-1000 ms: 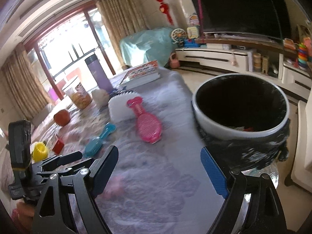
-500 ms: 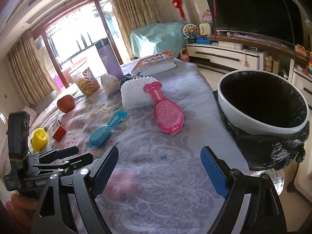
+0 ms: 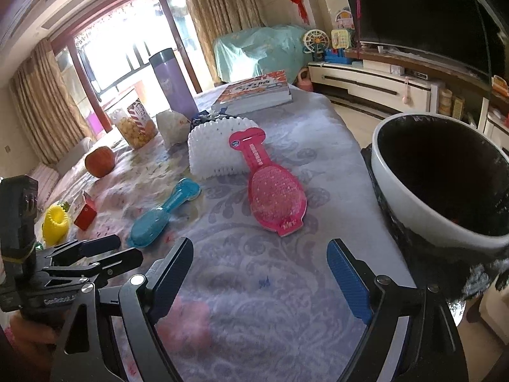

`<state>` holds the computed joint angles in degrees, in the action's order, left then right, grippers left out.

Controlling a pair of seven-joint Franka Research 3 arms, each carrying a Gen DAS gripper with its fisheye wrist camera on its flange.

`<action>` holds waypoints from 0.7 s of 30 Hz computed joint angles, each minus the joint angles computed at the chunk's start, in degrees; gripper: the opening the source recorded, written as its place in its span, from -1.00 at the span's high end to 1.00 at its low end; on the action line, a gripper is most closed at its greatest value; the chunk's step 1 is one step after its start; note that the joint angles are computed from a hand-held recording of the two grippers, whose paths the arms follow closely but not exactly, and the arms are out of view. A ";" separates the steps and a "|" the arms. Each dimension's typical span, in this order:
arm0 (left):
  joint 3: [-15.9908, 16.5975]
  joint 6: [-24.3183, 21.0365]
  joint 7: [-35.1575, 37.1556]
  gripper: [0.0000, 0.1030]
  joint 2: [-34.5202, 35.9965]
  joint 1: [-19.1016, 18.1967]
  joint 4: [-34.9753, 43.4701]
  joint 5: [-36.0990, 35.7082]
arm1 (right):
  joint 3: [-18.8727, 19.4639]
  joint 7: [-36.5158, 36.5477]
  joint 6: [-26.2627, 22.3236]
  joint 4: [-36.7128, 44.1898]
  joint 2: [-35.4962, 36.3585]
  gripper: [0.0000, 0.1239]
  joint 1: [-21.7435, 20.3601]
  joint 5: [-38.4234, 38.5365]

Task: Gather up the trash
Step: 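Move both open tools back over the table toward the brushes, then grasp the blue brush with the left tool while the right tool grasps the pink brush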

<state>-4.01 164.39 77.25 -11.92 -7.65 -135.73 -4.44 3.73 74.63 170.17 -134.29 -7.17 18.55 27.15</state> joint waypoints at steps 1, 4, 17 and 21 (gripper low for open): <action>-0.26 0.04 -0.42 -0.46 0.39 0.37 0.40 0.74 | 0.43 1.41 -0.35 0.71 0.66 -0.40 -0.73 -2.07; -0.23 0.22 0.08 -0.46 1.75 0.51 1.71 1.03 | 0.91 4.09 -1.19 2.46 2.29 -0.40 -1.86 -6.46; -1.97 0.54 2.69 0.11 6.53 1.79 5.59 1.83 | 0.43 8.42 -6.46 8.76 7.70 0.24 -2.54 -15.05; -1.43 1.41 6.10 0.12 5.89 1.12 4.75 -1.94 | 0.50 5.26 -5.99 7.11 6.08 0.24 -2.29 -9.81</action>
